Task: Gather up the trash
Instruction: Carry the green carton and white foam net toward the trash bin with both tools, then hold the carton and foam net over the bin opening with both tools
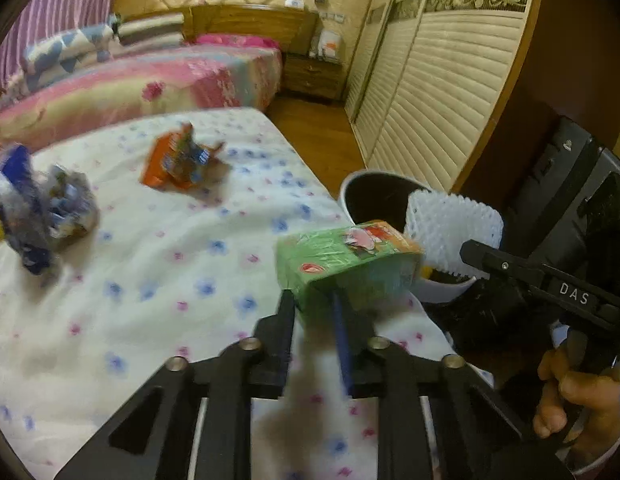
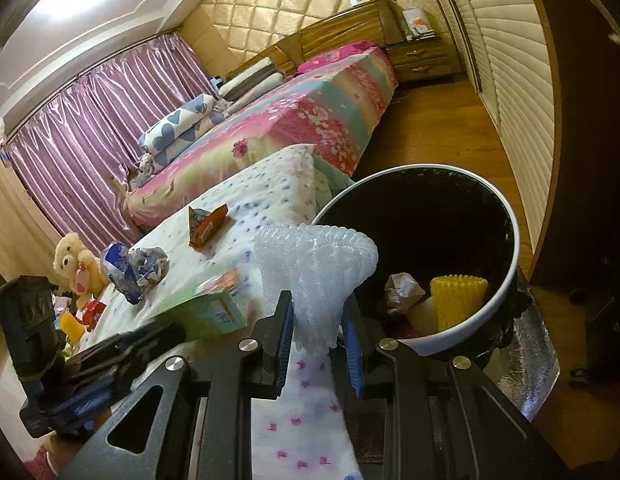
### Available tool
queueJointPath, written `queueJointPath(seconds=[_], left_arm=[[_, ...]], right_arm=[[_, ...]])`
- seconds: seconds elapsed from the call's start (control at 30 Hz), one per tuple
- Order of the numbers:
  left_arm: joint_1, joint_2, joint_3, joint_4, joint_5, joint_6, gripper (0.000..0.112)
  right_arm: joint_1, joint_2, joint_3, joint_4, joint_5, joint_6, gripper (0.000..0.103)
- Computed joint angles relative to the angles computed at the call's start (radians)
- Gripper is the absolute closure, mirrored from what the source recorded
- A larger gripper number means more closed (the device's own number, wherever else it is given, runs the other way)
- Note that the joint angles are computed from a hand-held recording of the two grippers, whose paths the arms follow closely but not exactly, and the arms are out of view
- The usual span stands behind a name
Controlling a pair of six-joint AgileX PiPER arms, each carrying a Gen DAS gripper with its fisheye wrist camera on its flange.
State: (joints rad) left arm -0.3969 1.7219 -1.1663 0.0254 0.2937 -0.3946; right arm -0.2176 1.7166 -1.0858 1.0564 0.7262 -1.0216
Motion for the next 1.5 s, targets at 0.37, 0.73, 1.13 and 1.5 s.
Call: queueJointPath(seconds=[0.37,0.73,1.13,1.5], left_arm=[[-0.041,0.052,-0.068,0.063,-0.001,-0.052,0.097],[-0.085,0.079,-0.122,0.149,0.002,-0.110,0.098],[-0.105,0.157,-0.241,0.052,0.043,-0.003,0.112],[-0.060,0.086,-0.157,-0.123,0.037,0.180,0.107]], right_arm=[[-0.036,0.014,-0.014,0.005,0.015,-0.007,0.079],[-0.059,0.031,-0.036,0.003,0.024,-0.003,0.079],[-0.075,0.059,-0.077,-0.011,0.033,0.017,0.080],[-0.090,0.078,-0.094,-0.011,0.055,0.026,0.080]])
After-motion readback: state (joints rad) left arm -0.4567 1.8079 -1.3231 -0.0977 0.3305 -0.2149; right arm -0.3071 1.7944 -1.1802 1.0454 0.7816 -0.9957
